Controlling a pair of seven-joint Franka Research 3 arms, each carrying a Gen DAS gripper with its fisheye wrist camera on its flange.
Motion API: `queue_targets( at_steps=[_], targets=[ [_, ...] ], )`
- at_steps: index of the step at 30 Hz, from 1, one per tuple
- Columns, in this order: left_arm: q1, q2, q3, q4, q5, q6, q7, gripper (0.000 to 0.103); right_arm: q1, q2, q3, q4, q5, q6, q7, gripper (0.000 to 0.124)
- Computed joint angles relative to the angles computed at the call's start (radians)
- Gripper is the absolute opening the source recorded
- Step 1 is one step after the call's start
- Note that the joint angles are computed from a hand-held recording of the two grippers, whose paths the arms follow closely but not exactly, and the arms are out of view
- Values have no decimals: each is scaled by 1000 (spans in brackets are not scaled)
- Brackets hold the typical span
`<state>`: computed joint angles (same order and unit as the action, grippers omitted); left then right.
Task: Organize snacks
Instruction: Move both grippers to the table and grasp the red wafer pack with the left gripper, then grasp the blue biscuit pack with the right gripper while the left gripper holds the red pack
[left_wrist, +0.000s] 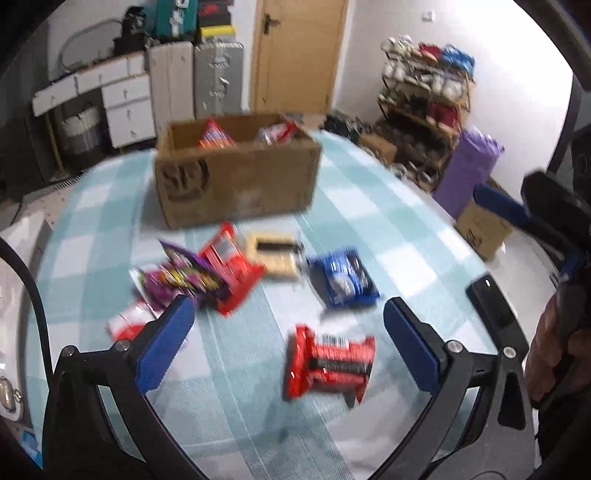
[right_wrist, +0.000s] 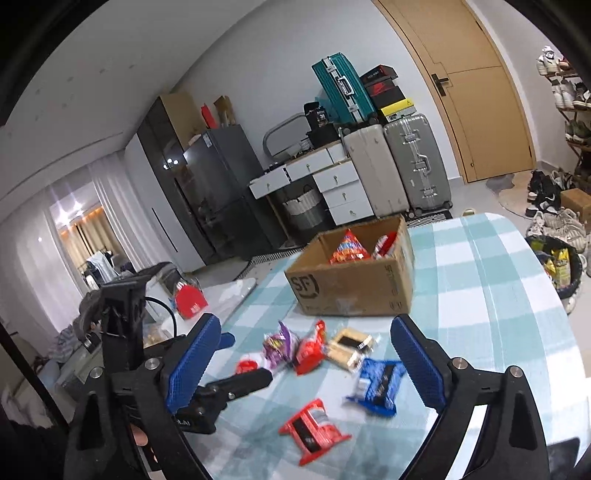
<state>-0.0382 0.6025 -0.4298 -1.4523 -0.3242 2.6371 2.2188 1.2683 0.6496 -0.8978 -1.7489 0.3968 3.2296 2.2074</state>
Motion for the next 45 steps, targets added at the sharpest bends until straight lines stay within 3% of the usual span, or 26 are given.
queue_targets(
  at_steps=[5, 11, 23, 25, 28, 31, 33, 36, 45],
  targets=[
    [1, 24, -11, -21, -3, -18, 16, 102, 17, 22, -3, -30, 32, 4, 22, 97],
    [-22, 89, -4, 33, 15, -78, 1, 102, -75, 1, 121, -42, 39, 16, 1, 97],
    [-84, 146, 34, 78, 112, -83, -13, 101, -122, -10, 195, -52, 79, 45, -57, 97],
    [-88, 153, 37, 83, 127, -89, -22, 98, -123, -13, 198, -52, 85, 42, -67, 97],
    [-83, 170, 28, 101, 129, -119, -20, 84, -136, -18, 215, -52, 90, 42, -73, 97],
    [-70, 156, 14, 65, 129, -82, 16, 77, -137, -12, 217, -50, 97, 40, -70, 97],
    [-72, 151, 15, 53, 135, -61, 26, 60, -161, -14, 245, -45, 98, 42, -71, 97],
    [-52, 154, -10, 47, 124, -49, 55, 50, -177, -17, 266, -44, 98, 40, -71, 97],
    [-37, 142, -16, 30, 90, -52, 47, 46, -167, -12, 244, -44, 63, 12, -26, 97]
  ],
)
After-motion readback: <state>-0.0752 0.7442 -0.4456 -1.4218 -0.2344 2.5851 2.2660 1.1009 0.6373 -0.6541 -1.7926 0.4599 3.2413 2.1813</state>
